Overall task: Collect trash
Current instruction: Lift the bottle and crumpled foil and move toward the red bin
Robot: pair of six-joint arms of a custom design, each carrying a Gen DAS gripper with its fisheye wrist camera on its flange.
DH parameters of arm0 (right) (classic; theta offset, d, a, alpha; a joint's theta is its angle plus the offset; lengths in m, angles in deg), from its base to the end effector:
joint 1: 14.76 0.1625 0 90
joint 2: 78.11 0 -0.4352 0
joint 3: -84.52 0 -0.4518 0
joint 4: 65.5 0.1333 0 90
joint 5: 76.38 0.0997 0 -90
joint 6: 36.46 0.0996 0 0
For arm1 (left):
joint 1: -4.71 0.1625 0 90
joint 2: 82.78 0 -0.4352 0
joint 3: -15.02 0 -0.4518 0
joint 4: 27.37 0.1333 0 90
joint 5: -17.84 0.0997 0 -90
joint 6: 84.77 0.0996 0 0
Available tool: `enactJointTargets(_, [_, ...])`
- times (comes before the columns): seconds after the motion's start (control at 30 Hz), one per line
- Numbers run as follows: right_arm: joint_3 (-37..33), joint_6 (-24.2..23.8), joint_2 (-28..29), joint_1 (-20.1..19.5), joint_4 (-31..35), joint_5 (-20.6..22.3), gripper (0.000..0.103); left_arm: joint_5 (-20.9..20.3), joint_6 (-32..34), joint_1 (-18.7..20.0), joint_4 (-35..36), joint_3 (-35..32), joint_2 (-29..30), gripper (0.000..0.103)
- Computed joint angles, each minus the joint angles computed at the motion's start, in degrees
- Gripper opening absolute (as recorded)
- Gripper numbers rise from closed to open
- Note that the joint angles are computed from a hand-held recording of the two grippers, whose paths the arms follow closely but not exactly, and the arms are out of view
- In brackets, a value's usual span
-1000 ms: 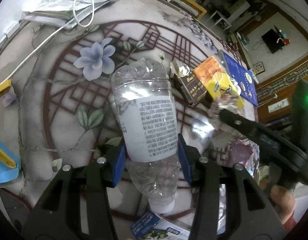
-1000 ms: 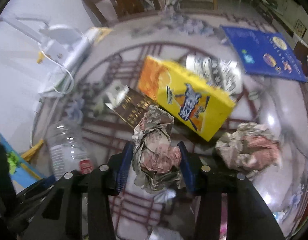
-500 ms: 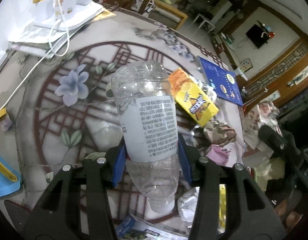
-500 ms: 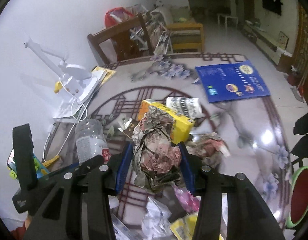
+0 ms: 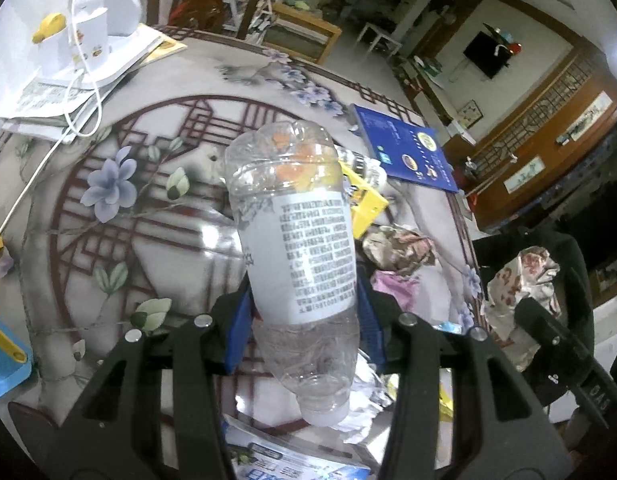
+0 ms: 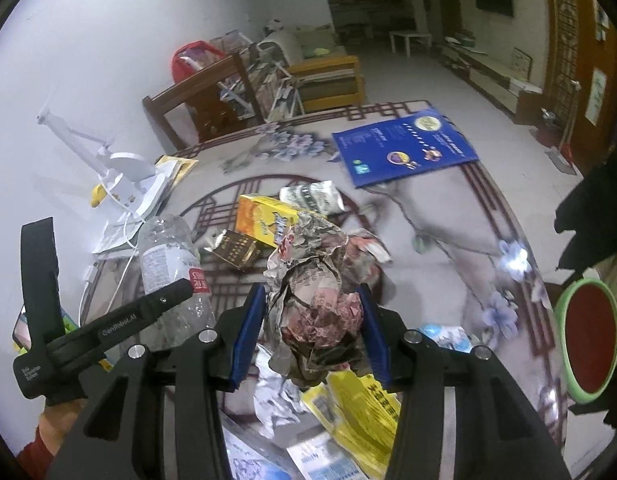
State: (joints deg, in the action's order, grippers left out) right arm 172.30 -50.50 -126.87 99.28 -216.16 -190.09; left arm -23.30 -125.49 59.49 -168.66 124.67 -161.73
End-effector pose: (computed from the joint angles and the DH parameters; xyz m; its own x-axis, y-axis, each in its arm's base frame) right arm 0.3965 -0.6599 0.1573 -0.7779 -0.4364 0.4521 -0.5849 0.7659 -0.2671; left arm -0.1691 -0.6007 0.3327 -0.8753 -0.3753 -0.3049 -0.0411 0.6860 -0.7265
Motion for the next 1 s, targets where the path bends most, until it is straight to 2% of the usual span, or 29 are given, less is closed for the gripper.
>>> enactJointTargets(0.53, [5.50, 1.87, -4.97, -0.73, -5.24, -2.10, 0.046, -3.74, 5.01, -2.22, -1.69, -1.33, 3.21, 0.045])
enactJointTargets(1.0, [7.77, 2.79, -7.75, -2.41, -7.14, -3.81, 0.046, -4.29, 6.77, -3.35, -1.08, -3.00, 5.57, 0.046])
